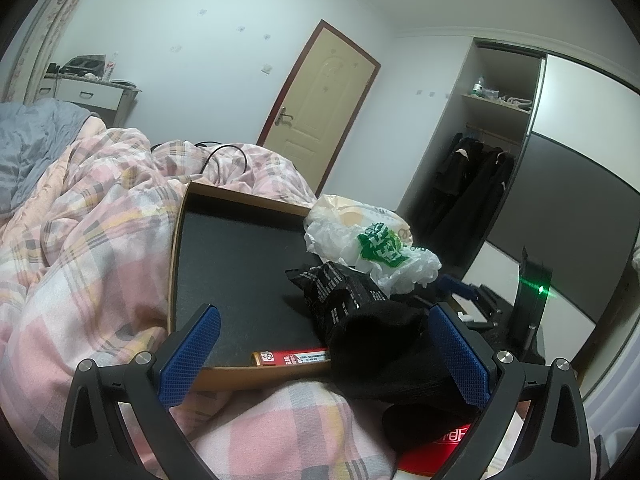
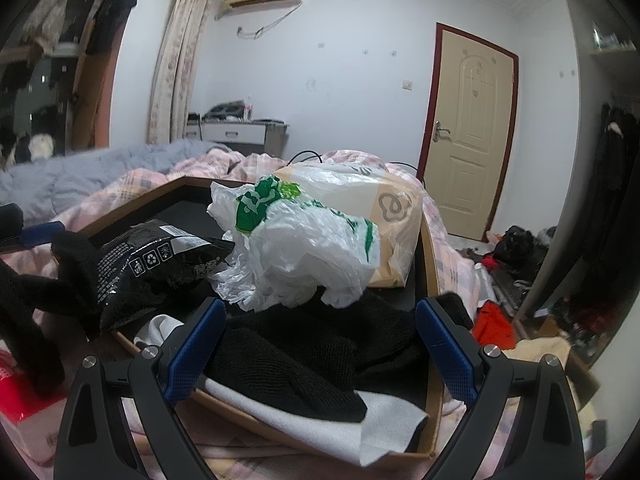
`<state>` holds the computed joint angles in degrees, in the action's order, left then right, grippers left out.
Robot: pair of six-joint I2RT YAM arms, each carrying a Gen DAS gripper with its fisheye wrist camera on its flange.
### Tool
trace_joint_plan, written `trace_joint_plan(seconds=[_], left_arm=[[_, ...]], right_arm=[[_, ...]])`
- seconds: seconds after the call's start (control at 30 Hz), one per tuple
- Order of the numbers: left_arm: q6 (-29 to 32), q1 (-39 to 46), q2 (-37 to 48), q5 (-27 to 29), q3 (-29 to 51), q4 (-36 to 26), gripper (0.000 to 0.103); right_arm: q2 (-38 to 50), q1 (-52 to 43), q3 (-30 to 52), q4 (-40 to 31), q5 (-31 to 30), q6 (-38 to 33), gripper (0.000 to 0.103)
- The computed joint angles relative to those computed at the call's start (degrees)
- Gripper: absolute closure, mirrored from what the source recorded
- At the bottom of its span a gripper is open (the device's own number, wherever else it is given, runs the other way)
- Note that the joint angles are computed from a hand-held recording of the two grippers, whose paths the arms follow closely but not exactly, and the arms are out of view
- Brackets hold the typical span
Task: Organize soft objects
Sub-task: 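Close the right tool on the white plastic bag with green print, then lift the plastic bag out of the box with the right tool and release it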
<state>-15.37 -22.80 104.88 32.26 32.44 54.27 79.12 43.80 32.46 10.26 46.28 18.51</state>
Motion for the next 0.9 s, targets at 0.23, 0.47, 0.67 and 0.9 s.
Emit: trace_joint_plan(seconds=[0.23, 0.47, 0.67, 0.9], left_arm=[[0.15, -0.07, 0.19, -0.07, -0.37, 0.54, 0.000], [0.14, -0.13, 0.22, -0.13, -0.20, 0.35, 0.000], [0.16, -0.13, 0.17, -0.12, -0.26, 0.34, 0.000], [0.27, -0.26, 0.26, -0.21, -0.50, 0.71, 0.000]], right_arm=[[-3.12, 0.65, 2.72, -0.74, -0.57, -3.12, 0.008], [5.56, -3.17, 15.01, -12.55, 1.23, -2.38, 0.008], [7.94, -7.36, 14.97, -15.63, -7.13, 5.36, 0.048], [1.14, -6.53, 8.65, -9.88, -7.84, 7.99, 0.076]])
